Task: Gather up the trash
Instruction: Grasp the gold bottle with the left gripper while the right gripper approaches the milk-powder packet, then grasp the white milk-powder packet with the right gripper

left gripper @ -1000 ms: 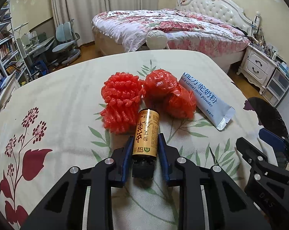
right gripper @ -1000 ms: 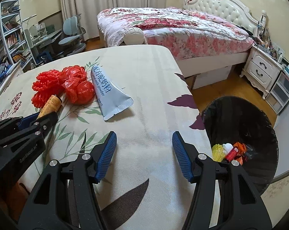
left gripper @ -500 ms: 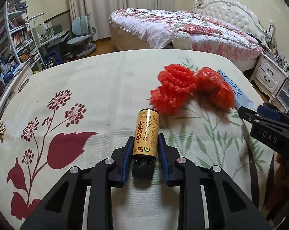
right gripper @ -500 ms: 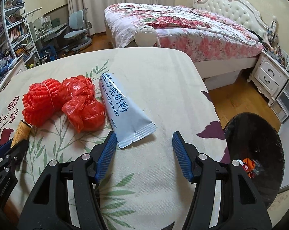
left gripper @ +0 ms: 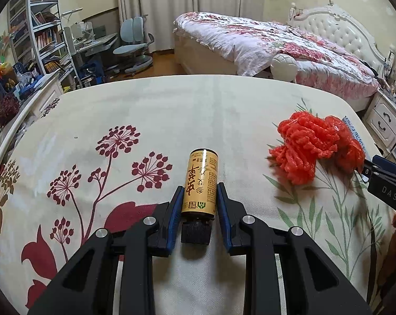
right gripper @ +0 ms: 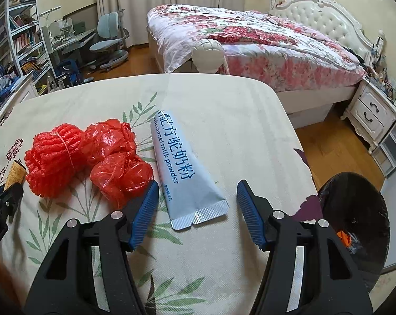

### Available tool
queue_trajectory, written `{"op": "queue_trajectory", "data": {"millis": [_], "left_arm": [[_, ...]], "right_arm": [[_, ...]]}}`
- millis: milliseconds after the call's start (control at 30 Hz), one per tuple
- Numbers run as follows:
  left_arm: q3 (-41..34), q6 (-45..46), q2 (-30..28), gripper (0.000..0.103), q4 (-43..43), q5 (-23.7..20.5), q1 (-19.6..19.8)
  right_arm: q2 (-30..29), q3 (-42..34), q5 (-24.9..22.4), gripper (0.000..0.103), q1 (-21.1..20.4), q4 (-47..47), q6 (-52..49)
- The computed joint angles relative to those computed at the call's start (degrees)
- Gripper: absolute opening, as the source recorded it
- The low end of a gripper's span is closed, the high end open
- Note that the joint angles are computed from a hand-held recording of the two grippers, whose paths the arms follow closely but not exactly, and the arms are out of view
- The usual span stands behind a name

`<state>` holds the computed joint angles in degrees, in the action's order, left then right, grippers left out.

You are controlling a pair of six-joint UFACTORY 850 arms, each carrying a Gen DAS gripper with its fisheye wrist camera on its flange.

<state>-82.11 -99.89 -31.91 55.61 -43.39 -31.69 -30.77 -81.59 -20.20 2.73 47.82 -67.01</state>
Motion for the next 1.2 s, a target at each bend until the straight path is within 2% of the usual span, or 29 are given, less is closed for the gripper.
{"op": "queue_trajectory", "data": {"millis": [133, 167, 200, 400, 667, 1200], "left_arm": [[0.2, -0.2, 0.1, 0.028, -0.2, 0.7, 0.6], [0.2, -0.2, 0.1, 0.028, -0.2, 0.7, 0.6], [0.2, -0.2, 0.1, 0.028, -0.2, 0.7, 0.6], [0.8, -0.2, 0.6, 0.028, 0.2, 1.0, 0.6], [0.9, -0.7, 0.8, 0.028, 0.4, 1.6, -0.9], [-1.9, -1.0, -0.9, 0.028, 1.2, 1.9, -6.0]], "right_arm": [[-0.9, -1.4, 0.0, 0.060, 0.5, -1.7, 2.0], [-1.2, -1.8, -0.2, 0.055, 0.6, -2.5, 2.8], [-1.4, -2.2, -0.5, 0.045, 0.8, -3.3, 3.5], [-0.3, -0.7, -1.3, 0.036, 0.3, -0.5, 1.3], [4.0, 5.7, -1.0, 0.034, -1.6, 5.2, -4.3], [11.5, 16.3, -3.6, 0.034, -7.7, 15.9, -16.5]]}}
